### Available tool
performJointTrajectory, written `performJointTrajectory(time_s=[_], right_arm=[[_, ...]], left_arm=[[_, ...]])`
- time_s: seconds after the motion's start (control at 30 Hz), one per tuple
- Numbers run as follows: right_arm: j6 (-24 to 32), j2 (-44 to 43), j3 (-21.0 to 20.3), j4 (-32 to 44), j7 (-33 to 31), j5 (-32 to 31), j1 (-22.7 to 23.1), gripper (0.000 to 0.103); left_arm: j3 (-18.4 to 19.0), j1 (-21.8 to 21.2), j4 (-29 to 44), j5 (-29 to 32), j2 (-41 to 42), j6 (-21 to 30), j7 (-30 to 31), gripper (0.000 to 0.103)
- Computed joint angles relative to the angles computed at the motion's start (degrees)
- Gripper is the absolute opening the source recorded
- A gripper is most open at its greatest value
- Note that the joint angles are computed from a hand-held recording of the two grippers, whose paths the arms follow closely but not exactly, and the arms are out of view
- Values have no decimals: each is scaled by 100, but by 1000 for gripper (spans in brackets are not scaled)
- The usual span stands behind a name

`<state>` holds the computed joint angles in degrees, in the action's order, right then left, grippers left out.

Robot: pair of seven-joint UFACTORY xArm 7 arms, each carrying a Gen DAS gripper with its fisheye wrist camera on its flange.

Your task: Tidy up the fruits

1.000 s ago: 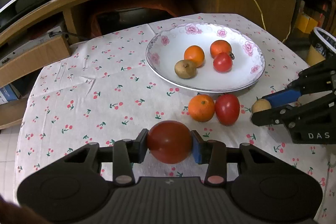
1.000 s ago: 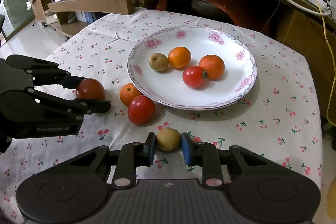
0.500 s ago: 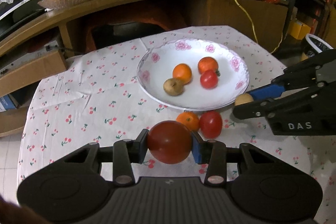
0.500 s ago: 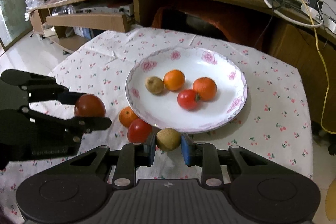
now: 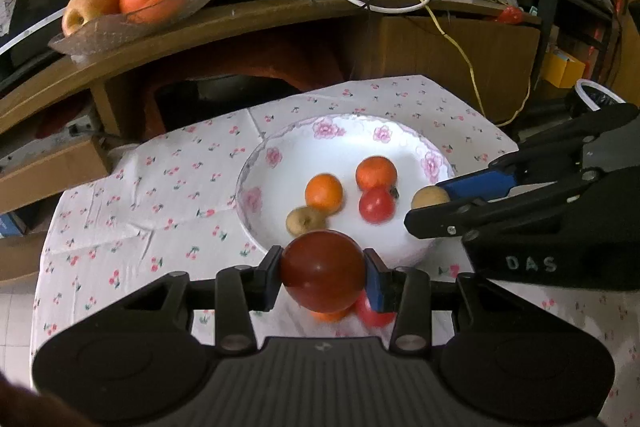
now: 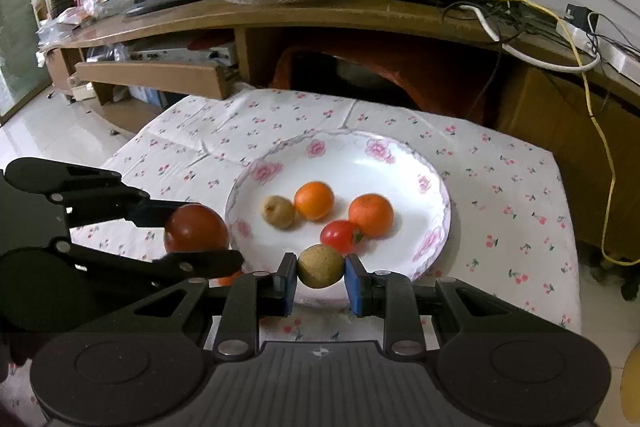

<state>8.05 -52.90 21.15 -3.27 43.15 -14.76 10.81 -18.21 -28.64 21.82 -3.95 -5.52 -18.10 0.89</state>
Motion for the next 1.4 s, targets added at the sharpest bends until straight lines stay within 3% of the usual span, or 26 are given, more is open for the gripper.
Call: performJointTrajectory(time_s=[0.1, 0.23, 0.37, 0.43, 0.57, 0.7, 0.8, 0.83, 0.9, 0.93, 1.03, 1.13, 1.4], right_arm=[[-99, 115, 42, 40, 8, -32, -244, 26], [-287, 398, 129, 102, 17, -50, -576, 26], [-454, 675, 120, 114, -15, -11, -752, 26], [-534, 789, 168, 136, -27, 2, -851, 26], [-681, 989, 243, 189, -45, 42, -1037, 26], [-886, 1301, 407, 273, -64, 77, -1347, 26], [-1068, 1422, 540, 289, -89, 128, -1541, 27], [-1147, 1476, 510, 295, -130, 150, -1542, 27], [-1337, 1581, 521, 320, -238, 199, -1548, 26], [-1342, 1571, 699, 351, -235, 236, -1626, 26], [-1372, 1540, 832, 362, -242, 326, -1692, 26], [-1387, 1566, 851, 361, -288, 404, -1745, 26], [-1411, 1568, 852, 333, -418, 512, -1740, 30]], left_arm=[[-314, 153, 222, -592, 161, 117, 466, 46], [-724, 171, 578, -2155, 470, 205, 1806, 46], [-494, -311, 866, -3313, 713, 267, 2840, 46], [-306, -549, 950, -3587, 766, 286, 3096, 46], [12, -819, 1047, -3593, 836, 373, 3049, 46], [606, -1530, 1243, -4241, 971, 391, 3616, 46], [713, -1553, 1273, -3928, 1033, 448, 3377, 46], [844, -1697, 1318, -3966, 1073, 476, 3413, 46], [1417, -2405, 1437, -4427, 1174, 392, 3876, 46], [1551, -2560, 1473, -4520, 1195, 397, 3989, 46], [1314, -2182, 1388, -3961, 1163, 420, 3473, 46], [1338, -2118, 1342, -3687, 1136, 438, 3185, 46], [1839, -2677, 1413, -4063, 1156, 483, 3452, 47]])
